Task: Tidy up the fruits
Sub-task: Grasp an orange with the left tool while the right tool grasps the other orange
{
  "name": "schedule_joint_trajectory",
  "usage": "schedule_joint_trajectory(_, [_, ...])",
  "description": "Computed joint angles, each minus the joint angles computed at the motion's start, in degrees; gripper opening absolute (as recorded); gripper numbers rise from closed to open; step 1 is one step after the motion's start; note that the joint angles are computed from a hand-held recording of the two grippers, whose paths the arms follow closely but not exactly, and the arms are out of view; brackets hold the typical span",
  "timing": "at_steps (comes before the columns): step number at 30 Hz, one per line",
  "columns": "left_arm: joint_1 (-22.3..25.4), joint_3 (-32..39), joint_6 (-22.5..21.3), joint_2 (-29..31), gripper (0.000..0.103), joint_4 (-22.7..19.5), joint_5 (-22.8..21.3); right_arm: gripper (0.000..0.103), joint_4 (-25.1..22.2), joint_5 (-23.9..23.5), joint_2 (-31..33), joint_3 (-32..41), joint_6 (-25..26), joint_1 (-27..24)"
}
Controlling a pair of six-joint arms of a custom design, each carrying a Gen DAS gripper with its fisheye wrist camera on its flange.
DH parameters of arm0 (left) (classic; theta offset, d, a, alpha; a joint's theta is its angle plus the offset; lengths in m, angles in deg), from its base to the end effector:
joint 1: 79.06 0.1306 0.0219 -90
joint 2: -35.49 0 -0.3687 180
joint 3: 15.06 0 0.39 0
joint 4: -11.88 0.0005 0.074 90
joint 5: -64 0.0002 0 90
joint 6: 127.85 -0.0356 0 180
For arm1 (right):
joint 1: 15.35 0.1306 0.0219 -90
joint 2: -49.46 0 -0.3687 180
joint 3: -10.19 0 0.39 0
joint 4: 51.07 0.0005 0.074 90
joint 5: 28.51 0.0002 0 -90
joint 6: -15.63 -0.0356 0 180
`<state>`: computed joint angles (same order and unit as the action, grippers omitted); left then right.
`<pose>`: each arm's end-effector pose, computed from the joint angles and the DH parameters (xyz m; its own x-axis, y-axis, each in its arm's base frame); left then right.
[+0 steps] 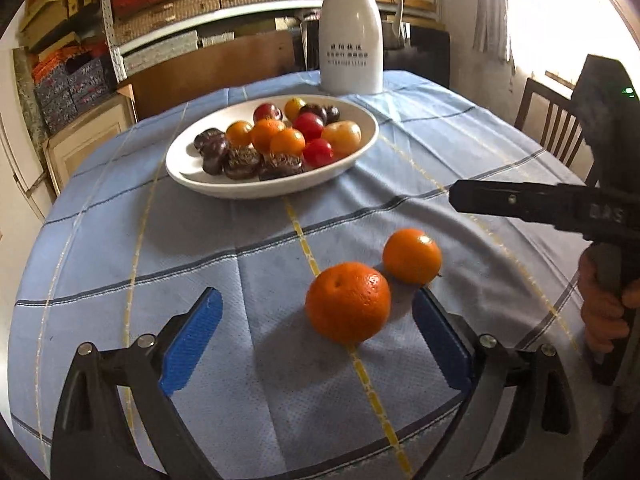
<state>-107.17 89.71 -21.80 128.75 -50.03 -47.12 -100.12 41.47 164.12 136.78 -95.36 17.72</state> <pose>0.4408 -0.2215 0.4938 -0.7186 0.0915 -0.6893 0.0398 0.9951 0.0906 0.5323 0.3606 0.4813 -0.7378 -0.0788 -0.6705 -0.5111 0.7140 0.4785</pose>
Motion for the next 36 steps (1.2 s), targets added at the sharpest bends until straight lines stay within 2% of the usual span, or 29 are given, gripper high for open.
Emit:
schedule_joint_trajectory(2, [0.4, 0.4, 0.2, 0.5, 0.078, -0.6, 0.8, 0.059, -0.7, -0.4, 0.3, 0.5, 0.0, 0.0])
schedule_joint_trajectory(16, [1.1, 2.7, -0.4, 3.4, 0.077, -2.4, 4.2, 0.059, -1.0, -0.9, 0.1, 0.3, 0.1, 0.2])
schedule_joint_trajectory(18, [1.2, 2.7, -0.5, 3.4, 0.073, -2.2, 4.7, 0.059, -1.1, -0.9, 0.1, 0.3, 0.0, 0.2])
schedule_joint_trajectory(22, [1.8, 2.0, -0.8, 3.0, 0.048, -0.6, 8.1, 0.059, -1.8, -1.3, 0.3, 0.6, 0.2, 0.1])
schedule_joint_trajectory(28, [3.8, -1.5, 3.7, -0.3, 0.046, 2.5, 8.4, 0.059, -3.1, -1.8, 1.2, 1.9, 0.0, 0.0])
schedule_joint_trajectory(31, [5.1, -2.4, 6.6, -1.4, 0.046, 2.0, 5.8, 0.059, -5.6, -0.6, 2.5, 4.3, 1.7, 0.7])
schedule_joint_trajectory(36, [6.4, -3.0, 8.6, -1.9, 0.046, 2.2, 5.9, 0.059, -14.7, 4.8, 7.2, 13.2, 10.0, 3.8])
